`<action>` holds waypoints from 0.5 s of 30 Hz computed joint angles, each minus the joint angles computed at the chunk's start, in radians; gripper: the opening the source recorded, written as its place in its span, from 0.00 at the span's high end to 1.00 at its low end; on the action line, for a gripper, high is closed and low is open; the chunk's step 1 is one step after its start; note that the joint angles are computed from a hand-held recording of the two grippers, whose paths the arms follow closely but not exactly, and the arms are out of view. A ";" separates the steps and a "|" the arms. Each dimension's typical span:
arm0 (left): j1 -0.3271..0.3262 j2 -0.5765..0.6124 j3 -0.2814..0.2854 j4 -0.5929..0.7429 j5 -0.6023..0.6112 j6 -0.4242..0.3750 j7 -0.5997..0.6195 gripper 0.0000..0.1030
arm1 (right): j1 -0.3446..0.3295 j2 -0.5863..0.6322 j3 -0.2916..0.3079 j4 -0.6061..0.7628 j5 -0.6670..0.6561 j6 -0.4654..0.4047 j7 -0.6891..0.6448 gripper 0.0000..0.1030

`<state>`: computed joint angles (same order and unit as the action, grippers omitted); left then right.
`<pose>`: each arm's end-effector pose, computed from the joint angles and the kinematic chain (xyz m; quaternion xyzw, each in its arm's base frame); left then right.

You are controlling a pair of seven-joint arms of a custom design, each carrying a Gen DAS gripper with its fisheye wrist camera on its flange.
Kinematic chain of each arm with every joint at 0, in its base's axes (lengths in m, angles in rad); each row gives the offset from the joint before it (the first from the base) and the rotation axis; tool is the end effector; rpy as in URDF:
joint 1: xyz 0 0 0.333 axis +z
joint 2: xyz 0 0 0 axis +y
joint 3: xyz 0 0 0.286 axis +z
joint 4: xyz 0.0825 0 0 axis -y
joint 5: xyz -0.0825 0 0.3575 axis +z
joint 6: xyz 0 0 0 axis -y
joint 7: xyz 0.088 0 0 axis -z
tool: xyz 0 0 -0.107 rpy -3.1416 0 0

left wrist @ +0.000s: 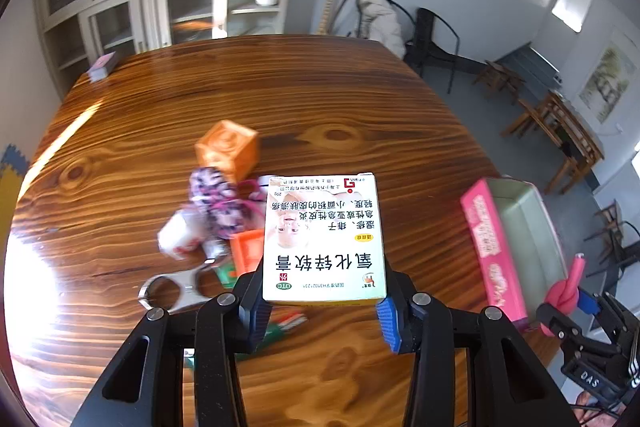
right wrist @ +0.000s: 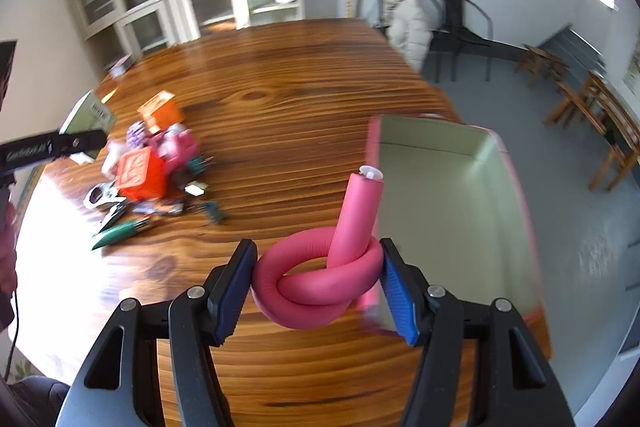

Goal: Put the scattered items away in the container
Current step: 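Carry the box with the left tool into the tray while the right tool drops the pink tube there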

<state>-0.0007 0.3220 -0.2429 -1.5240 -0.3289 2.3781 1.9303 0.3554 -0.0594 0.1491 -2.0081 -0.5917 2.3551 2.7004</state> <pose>0.6486 -0.1418 0.5190 -0.5271 0.7894 -0.3046 0.0786 0.4864 0.2615 0.5065 -0.5694 0.7599 -0.2416 0.1997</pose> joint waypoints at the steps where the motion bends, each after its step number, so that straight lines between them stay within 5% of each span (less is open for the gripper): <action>1: -0.012 0.006 -0.006 0.010 0.006 -0.002 -0.008 0.56 | -0.006 -0.032 -0.006 -0.031 -0.004 -0.001 0.014 0.37; 15: -0.160 0.080 -0.085 0.136 0.034 -0.047 -0.025 0.56 | -0.189 -0.298 0.011 -0.306 0.078 0.074 -0.041 0.36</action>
